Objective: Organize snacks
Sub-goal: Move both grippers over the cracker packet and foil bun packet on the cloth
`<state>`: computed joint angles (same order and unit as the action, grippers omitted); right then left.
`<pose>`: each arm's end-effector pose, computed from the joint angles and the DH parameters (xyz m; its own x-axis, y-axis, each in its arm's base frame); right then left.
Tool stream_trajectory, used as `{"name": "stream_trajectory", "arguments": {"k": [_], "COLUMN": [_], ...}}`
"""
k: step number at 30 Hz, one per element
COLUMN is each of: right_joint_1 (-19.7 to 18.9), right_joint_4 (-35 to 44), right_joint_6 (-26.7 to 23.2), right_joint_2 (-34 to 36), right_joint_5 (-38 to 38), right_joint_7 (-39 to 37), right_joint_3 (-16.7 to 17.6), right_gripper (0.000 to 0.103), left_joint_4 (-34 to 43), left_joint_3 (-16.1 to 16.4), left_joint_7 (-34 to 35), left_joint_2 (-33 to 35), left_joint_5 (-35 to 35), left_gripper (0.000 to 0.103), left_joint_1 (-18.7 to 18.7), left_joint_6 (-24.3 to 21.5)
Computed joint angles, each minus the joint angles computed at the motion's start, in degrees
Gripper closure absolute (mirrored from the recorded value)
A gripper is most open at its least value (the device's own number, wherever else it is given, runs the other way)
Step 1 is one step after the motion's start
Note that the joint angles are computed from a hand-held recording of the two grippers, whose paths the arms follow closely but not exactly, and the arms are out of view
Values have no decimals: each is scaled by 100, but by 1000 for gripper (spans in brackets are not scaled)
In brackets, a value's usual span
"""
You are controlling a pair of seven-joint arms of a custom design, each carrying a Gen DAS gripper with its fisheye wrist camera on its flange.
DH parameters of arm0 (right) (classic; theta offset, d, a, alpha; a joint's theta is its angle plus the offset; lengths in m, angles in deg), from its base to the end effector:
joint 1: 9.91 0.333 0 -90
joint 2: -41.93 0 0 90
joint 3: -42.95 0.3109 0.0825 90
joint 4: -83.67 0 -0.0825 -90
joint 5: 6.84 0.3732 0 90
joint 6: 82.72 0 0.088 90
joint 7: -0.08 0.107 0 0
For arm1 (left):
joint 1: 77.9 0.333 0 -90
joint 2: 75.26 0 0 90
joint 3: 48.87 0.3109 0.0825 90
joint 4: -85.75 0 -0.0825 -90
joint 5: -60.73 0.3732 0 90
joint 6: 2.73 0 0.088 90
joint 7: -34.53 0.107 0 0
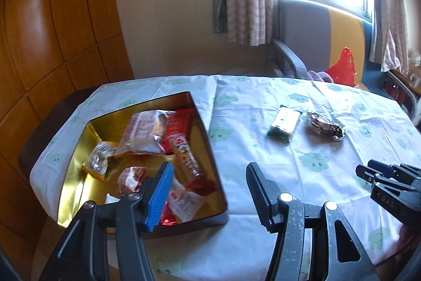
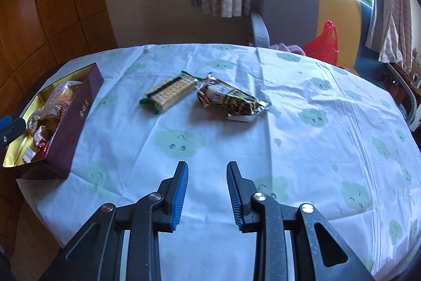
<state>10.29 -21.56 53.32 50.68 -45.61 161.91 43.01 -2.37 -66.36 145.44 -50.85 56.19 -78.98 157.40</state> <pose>0.5897 0.2103 0.4875 -0.4617 -0.8861 -0.0409 -0.6870 0.3863 -0.6155 0.6914 -0.1844 0.5186 -0.4858 -0.8706 -0.0775 -0.5423 0.3698 -0.7544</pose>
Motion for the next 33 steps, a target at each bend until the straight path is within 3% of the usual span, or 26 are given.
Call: {"name": "stream_trajectory", "arguments": {"k": [33], "right_joint_1": [-247], "right_joint_4": [-709], "right_joint_6": [100], "right_joint_2": [-247], "right_joint_5": [645], "right_joint_7": [-192], "right_joint_3": [77], "right_gripper": [72], "left_joint_4": [525], "left_joint_3": [8], "left_joint_7": [203], "left_joint_2": [371], "left_joint_5": [88], "left_gripper": [44], "left_joint_1": [-336], "left_joint_6": [-657]}}
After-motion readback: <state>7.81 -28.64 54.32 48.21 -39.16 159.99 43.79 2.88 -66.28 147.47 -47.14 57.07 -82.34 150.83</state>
